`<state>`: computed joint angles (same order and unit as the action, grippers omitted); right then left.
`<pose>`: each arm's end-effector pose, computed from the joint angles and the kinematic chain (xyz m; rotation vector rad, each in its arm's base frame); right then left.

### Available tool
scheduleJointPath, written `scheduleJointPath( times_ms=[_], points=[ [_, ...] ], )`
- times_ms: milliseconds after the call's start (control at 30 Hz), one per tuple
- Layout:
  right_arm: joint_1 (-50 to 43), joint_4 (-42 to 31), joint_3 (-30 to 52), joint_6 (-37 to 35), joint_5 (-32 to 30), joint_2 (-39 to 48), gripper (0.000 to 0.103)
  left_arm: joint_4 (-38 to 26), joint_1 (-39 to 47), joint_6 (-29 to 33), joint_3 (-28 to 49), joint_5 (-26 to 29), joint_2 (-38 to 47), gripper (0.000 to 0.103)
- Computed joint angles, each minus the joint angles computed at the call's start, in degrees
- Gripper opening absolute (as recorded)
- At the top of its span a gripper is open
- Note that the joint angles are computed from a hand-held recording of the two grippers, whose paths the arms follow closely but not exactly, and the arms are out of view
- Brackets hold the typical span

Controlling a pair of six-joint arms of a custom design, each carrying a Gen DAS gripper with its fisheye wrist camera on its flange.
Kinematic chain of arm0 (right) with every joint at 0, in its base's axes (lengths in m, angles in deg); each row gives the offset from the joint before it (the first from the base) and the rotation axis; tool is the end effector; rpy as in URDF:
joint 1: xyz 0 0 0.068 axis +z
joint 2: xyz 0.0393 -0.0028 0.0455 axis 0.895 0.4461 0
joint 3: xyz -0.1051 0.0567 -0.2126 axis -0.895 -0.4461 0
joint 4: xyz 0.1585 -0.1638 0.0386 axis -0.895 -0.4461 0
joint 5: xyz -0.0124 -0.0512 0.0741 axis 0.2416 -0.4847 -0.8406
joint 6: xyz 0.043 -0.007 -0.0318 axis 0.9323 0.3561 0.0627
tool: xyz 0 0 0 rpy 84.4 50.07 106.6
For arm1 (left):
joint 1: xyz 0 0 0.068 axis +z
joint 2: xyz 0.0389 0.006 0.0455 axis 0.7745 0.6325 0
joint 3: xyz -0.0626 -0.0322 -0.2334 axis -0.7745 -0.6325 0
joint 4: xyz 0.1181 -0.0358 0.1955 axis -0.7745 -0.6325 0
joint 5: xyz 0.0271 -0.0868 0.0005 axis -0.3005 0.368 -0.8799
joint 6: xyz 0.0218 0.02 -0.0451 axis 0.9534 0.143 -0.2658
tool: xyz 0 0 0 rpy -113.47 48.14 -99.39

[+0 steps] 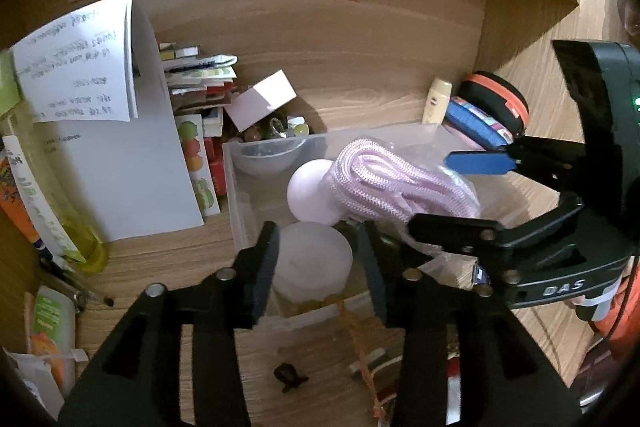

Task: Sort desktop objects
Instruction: 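Carry gourd and rope bag over the clear box, releasing the bag with right gripper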

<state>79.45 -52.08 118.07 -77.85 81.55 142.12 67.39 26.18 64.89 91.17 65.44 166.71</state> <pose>0.2501 0.0726 0.2127 -0.4478 2.2867 0.1285 0.2551 -0.1231 0.2287 0.5902 2.1486 -0.4061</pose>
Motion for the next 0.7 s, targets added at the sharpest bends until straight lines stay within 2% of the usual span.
scheduleJointPath(
  times_ms=[67, 233, 300, 433, 567, 700],
  points=[
    [0.0, -0.7, -1.1, 0.8, 1.0, -2.8, 0.08, 0.1, -0.1, 0.0, -0.2, 0.2, -0.4, 0.045],
    [-1.4, -4.7, -4.0, 1.7, 1.6, -10.7, 0.083, 0.7, -0.8, 0.4, -1.1, -0.5, -1.6, 0.061],
    [-2.6, -6.5, -5.7, 1.6, 1.2, -14.5, 0.084, 0.4, -0.7, 0.3, -1.4, -0.5, -2.4, 0.065],
    [-4.5, -9.2, -9.1, 0.6, 1.9, -21.3, 0.085, -3.0, 0.1, -0.3, -1.3, 0.6, -5.0, 0.076],
    [-7.7, -11.3, -12.5, -0.7, 1.3, -26.3, 0.086, -7.7, 0.7, -0.9, -1.9, 1.8, -8.9, 0.079],
    [-12.4, -12.5, -16.0, -2.2, -2.0, -29.8, 0.086, -10.6, -0.9, -0.8, -4.8, -1.2, -15.0, 0.088]
  ],
)
